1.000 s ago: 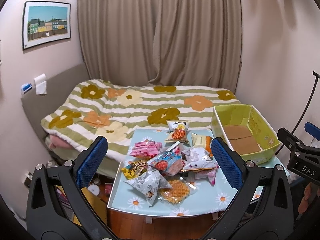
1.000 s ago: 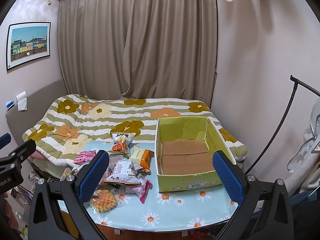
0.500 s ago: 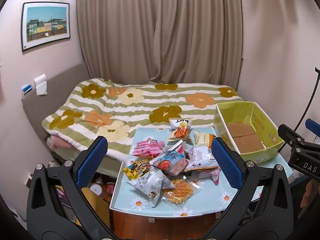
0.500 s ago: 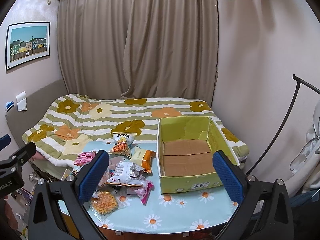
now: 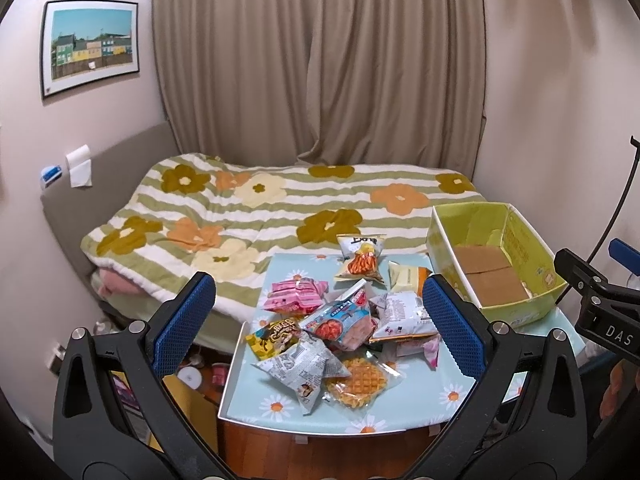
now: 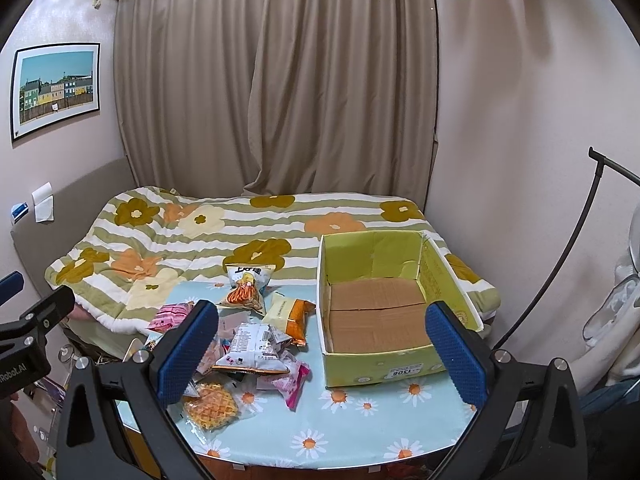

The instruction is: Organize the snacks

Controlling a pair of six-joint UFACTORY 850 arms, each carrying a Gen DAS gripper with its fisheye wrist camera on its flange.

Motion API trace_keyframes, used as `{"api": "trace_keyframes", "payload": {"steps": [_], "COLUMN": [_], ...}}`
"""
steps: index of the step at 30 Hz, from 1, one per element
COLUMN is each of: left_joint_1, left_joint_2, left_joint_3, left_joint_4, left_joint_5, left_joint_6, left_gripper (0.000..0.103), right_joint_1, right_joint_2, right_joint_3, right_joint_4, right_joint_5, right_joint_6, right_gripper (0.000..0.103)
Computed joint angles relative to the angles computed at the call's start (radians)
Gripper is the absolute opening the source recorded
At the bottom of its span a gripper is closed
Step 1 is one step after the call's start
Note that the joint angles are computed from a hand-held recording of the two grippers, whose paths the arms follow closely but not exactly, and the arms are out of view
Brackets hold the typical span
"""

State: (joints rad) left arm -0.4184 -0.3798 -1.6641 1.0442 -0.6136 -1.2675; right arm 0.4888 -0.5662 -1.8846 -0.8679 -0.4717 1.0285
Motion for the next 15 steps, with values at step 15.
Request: {"api": "trace_keyframes", "payload": {"steps": [15], "left_joint_1": [0.001], "left_joint_2": [-0.004], "left_joint_3": [-0.008], "left_joint_4": [-0.007], "left_joint_5": [0.001], "left_joint_6": [0.008], "left_gripper": [0.103], "right_joint_1": [0.004], "right_joint_2": [-0.008], "right_joint_3": [-0.009], "right_joint_4": [0.002], "right_joint_5": [-0.006], "right_joint_6": [0.003], "right_gripper": [0.103]}}
